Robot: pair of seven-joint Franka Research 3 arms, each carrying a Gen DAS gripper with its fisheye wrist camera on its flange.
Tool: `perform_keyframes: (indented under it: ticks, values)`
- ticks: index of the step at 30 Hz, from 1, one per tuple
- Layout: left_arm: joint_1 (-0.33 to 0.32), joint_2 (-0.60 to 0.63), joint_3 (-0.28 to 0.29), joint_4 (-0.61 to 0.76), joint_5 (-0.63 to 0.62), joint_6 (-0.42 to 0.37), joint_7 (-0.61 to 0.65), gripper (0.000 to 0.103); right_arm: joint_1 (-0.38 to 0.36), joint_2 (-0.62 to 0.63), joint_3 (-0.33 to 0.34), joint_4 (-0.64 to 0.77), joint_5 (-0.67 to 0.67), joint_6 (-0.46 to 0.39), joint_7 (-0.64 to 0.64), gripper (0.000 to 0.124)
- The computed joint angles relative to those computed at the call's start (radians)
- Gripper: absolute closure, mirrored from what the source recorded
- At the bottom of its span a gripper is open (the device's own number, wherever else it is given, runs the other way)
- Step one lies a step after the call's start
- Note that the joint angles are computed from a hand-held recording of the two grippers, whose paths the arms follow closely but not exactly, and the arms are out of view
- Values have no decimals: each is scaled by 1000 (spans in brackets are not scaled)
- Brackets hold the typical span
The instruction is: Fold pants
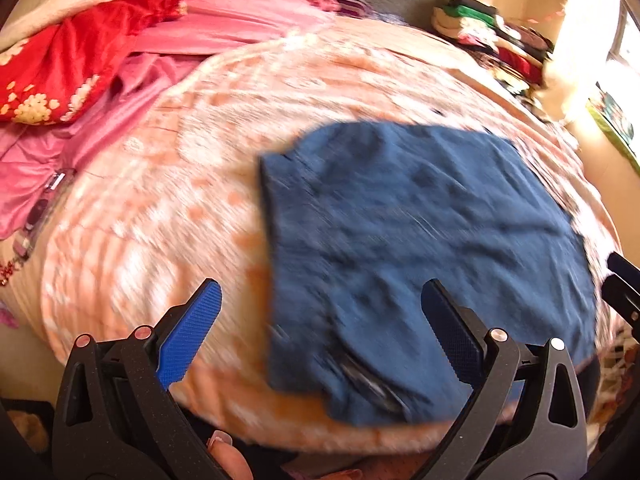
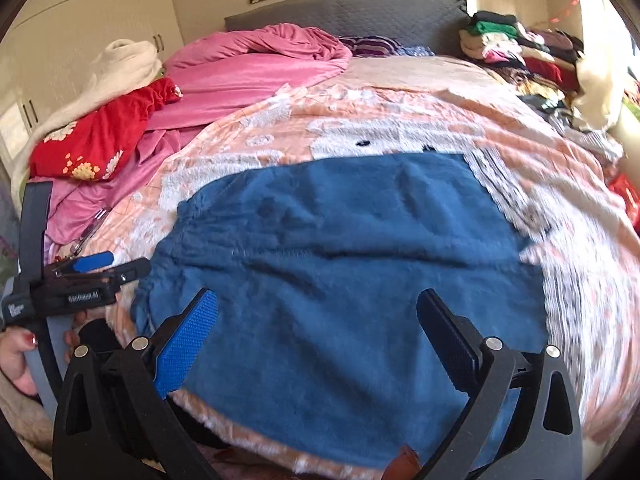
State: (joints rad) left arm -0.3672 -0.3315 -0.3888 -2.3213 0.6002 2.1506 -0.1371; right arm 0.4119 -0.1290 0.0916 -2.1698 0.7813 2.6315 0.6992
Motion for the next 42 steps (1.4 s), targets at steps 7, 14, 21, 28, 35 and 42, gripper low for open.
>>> perform_keyframes:
  ticks: [7, 14, 21, 28, 35, 42]
  values:
    - [77, -68, 98, -119, -35, 142, 87, 9, -12, 222, 32, 278, -33, -146, -16, 25]
    - [157, -22, 142, -155, -54, 300, 218, 9, -2, 423, 70, 537, -171, -151, 23, 25]
    - [217, 54, 152, -138, -32, 412, 302, 9, 36, 590, 72, 732, -367, -166, 57, 25]
    - [250, 100, 146, -105, 14, 432, 298, 26, 69, 749, 64, 931, -488, -248, 73, 25]
    - [238, 77, 148, -97, 3, 440, 370, 68, 100, 892, 56, 1160, -567, -392, 45, 25]
    - [242, -34, 107, -128, 61, 479, 350, 71, 115, 930, 55, 1230, -603, -400, -88, 25]
